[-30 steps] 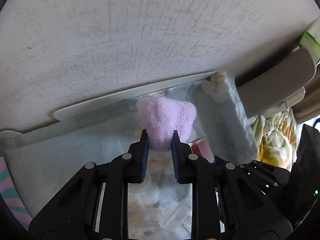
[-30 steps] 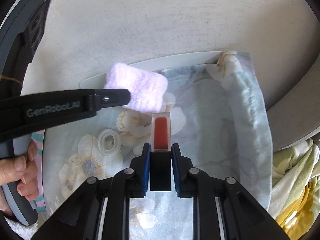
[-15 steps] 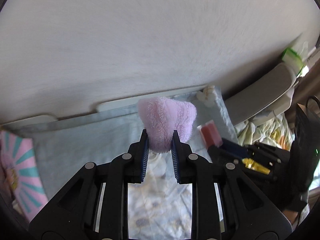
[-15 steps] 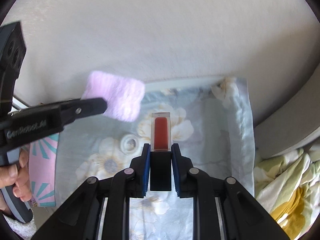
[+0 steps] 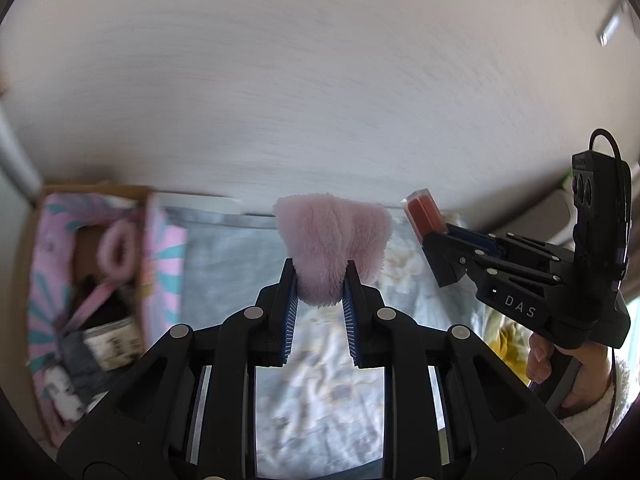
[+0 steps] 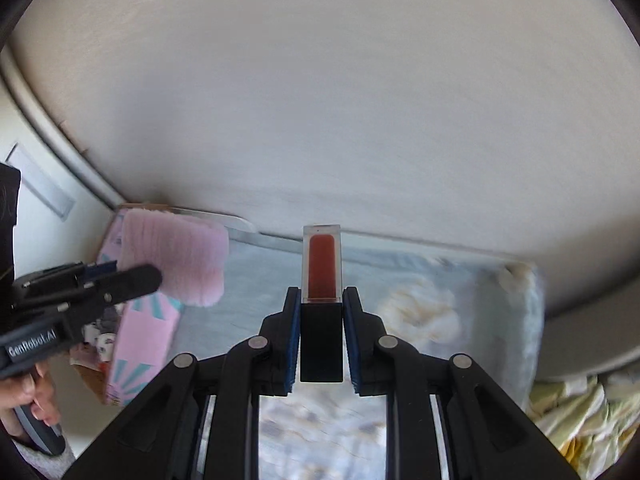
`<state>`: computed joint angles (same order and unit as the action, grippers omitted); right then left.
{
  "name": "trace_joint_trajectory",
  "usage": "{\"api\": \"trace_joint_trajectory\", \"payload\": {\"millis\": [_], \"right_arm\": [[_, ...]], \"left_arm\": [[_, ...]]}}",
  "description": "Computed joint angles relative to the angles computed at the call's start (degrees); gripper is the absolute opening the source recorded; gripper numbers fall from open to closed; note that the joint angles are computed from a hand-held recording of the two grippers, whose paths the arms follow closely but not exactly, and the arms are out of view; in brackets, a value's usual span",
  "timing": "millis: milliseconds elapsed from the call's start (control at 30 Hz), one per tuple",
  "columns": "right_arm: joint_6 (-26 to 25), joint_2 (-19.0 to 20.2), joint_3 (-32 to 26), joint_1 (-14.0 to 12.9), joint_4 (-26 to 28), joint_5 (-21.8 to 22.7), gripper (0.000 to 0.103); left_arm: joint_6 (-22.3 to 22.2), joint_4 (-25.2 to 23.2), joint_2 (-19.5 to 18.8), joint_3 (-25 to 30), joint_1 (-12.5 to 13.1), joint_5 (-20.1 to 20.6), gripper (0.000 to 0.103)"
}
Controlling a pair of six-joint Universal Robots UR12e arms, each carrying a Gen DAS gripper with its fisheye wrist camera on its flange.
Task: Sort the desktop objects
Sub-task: 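Carry wristband and lipstick over the cardboard box and lower them inside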
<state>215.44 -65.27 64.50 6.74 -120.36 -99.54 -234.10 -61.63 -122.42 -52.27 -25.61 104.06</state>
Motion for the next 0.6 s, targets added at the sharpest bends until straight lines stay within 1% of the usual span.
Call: {"api": "trace_joint_trajectory", "payload": {"millis": [33,167,200,267,333,400,533,600], "right_arm": [[-0.99,0.97,-1.56,0.27,0.11,0.29,0.019],[-4.36,5.21,-8.18,0.76,-0.72,5.52,0.019],[-4.92,5.98,-10.18,1.44,0.32,5.6,0.019],[-7.63,8.88,-15.2,2.14,2.48,6.28,0.019],[-9.46,11.41,-19.49,2.61,3.97,7.79,0.019],[-11.3,14.51,-24.82,3.08,6.28,9.77,0.019],[-14.95,21.89,-37.73,4.31,12.64,12.43,0.019],[-16.67,27.18,-47.31,4.99,17.98,13.72,0.019]], "left_arm": [[-0.86,0.14,1.12,-1.46,-0.08,1.11,0.019],[-5.03,-0.31,5.76,-7.13,-0.41,5.42,0.019],[-6.25,-0.63,6.94,-8.5,-0.52,6.46,0.019],[-9.1,-0.99,9.34,-11.75,-0.76,8.7,0.019],[-11.91,-2.17,11.57,-14.39,-0.76,9.37,0.019],[-14.14,-2.48,13.66,-16.96,-0.99,10.1,0.019],[-19.09,-4.92,16.92,-21.15,-1.7,10.96,0.019],[-21.07,-4.86,18.16,-23.08,-1.97,10.86,0.019]]}}
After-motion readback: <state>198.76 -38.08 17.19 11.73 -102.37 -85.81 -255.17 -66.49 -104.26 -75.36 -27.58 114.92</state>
